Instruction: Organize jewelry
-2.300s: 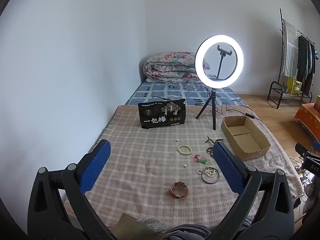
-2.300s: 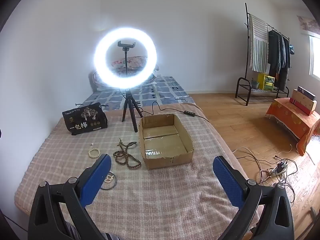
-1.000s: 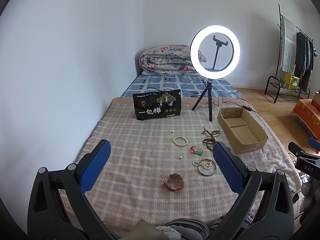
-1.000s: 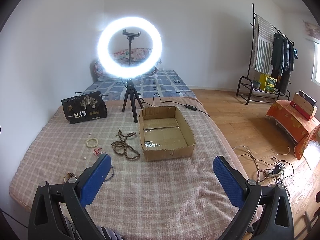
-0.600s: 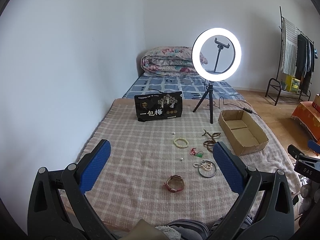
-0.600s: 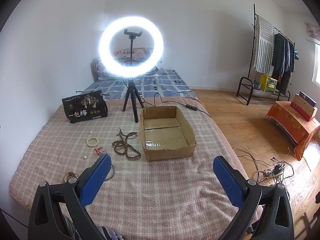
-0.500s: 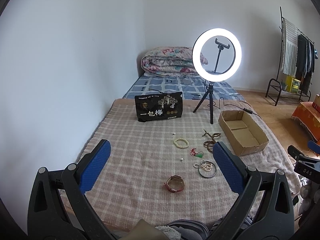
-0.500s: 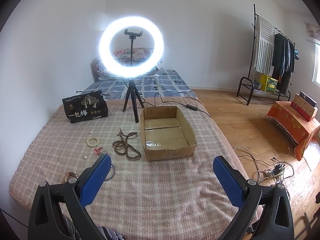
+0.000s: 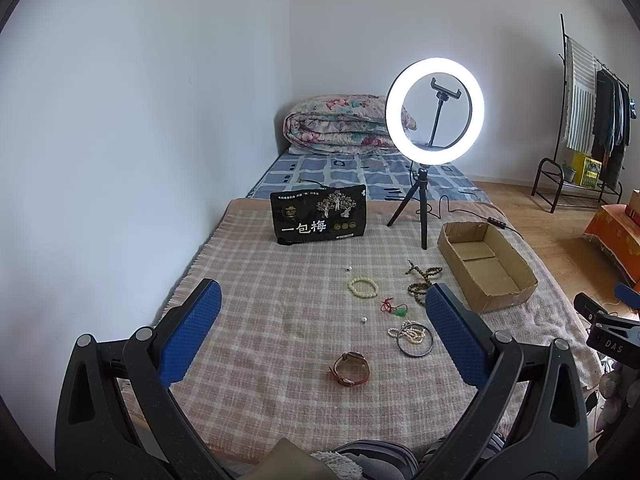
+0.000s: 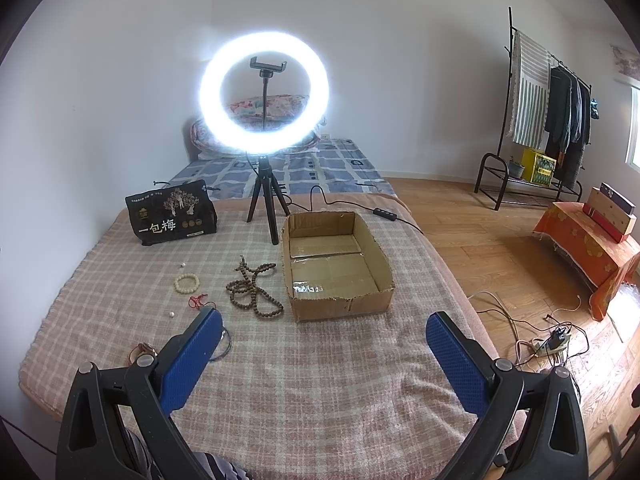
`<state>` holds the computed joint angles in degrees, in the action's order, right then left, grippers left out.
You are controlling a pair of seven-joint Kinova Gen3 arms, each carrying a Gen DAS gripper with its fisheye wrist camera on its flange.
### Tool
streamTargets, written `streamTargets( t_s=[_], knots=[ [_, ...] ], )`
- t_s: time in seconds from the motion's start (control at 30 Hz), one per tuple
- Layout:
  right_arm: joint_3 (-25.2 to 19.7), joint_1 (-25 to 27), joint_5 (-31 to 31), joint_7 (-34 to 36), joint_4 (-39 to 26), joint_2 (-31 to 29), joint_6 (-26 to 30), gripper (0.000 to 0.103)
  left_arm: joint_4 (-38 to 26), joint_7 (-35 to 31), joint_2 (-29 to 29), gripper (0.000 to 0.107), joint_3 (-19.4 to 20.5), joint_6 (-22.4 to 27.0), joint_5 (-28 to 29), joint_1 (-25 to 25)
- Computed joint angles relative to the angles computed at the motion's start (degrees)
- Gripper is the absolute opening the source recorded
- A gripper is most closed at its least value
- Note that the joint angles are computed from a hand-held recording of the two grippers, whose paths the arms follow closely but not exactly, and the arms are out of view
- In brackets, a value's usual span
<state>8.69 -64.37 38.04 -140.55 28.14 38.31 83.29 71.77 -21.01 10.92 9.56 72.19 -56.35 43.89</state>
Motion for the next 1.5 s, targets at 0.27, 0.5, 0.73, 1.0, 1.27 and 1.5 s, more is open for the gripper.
streamTargets(
  t_s=[0.27,0.5,0.73,1.0,1.27,1.5],
  knots=[
    [0.18,0.12,-0.72,0.84,-1.50,0.80,0.58,0.103,0.09,0.13,-0.11,0.103,0.07,0.22,-0.08,0.07],
    [0.19,0.19,-1.11,0.97,-1.74,0.99,0.67,0.103,0.29,0.20,-0.18,0.103,0.13,0.07,-0.05,0.00],
    [0.20,0.53,-1.61,1.60,-2.32,1.47,0.62,0.103,0.48,0.11,-0.39,0.103,0.19,0.08,0.30,-0.29],
    [0.05,1.40,-3.12,3.71,-4.26,2.60,0.83,0.103,1.78,0.16,-0.30,0.103,-0.18,-0.75,1.49,-2.03],
    [0.49,3.21,-5.46,10.53,-9.67,6.02,1.18,0.103,3.49,-0.94,-0.18,0.103,-0.97,-1.70,3.24,-4.29],
    [-1.46,6.96,-10.80,19.12,-13.06,9.22,-1.52,0.103,5.24,-4.74,-0.09,0.103,-1.96,-5.93,10.13,-9.24]
  ],
)
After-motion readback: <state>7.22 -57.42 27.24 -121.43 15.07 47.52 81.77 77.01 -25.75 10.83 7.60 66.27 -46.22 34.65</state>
